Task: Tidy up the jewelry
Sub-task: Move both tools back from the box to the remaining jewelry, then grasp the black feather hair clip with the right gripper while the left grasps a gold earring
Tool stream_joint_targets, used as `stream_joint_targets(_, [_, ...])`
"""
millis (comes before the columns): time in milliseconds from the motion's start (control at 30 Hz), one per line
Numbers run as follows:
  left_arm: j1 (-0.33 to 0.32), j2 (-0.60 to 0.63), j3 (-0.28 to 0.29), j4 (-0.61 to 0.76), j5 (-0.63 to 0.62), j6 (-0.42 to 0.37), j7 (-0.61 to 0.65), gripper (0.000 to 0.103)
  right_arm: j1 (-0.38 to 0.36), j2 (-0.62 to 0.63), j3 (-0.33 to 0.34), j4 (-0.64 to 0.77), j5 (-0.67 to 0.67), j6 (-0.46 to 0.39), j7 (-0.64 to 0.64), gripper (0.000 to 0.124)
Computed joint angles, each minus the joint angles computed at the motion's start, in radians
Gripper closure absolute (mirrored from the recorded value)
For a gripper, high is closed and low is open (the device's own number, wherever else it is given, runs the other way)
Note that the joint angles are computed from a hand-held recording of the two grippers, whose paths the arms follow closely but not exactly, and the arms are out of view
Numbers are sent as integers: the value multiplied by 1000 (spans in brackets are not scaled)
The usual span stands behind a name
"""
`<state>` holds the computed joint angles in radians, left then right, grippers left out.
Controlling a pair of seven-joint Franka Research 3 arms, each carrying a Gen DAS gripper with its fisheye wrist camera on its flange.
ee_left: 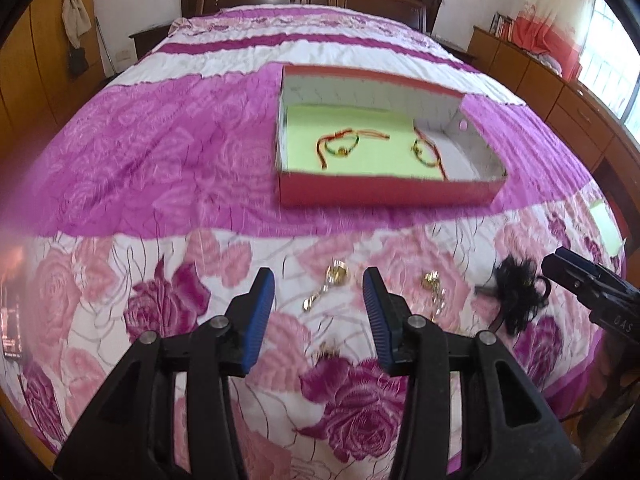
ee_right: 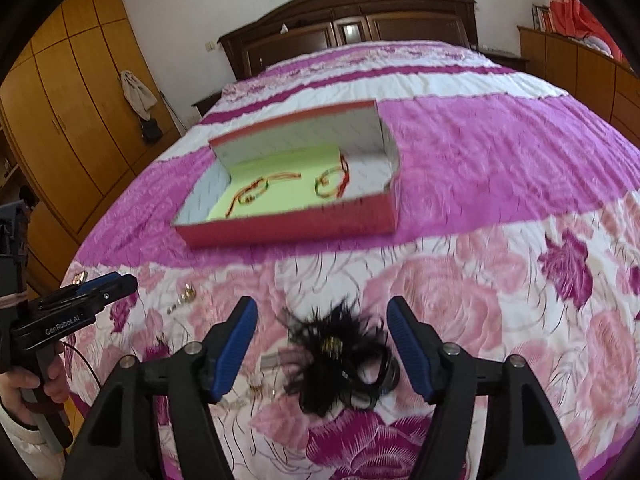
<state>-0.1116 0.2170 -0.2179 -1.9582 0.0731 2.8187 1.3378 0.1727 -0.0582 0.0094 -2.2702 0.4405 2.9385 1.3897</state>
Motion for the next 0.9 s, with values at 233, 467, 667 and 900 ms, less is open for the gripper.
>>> stream_joint_targets(233, [-11, -5, 2, -32, 14, -36, -17, 65, -18, 7, 12, -30, -133, -7, 124, 51])
stream_joint_targets(467, [-28, 5, 8, -50, 51, -48, -35, 65, -32, 7, 13, -45, -266, 1, 219, 48])
stream_joint_targets(667, [-20, 17, 4, -65, 46, -29, -41, 71, -24, 25, -1, -21, -187, -90, 164, 47])
stream_joint_targets(900, [-5, 26, -7, -69, 28, -20, -10, 84, -24, 50, -4, -7, -124, -128, 143, 47])
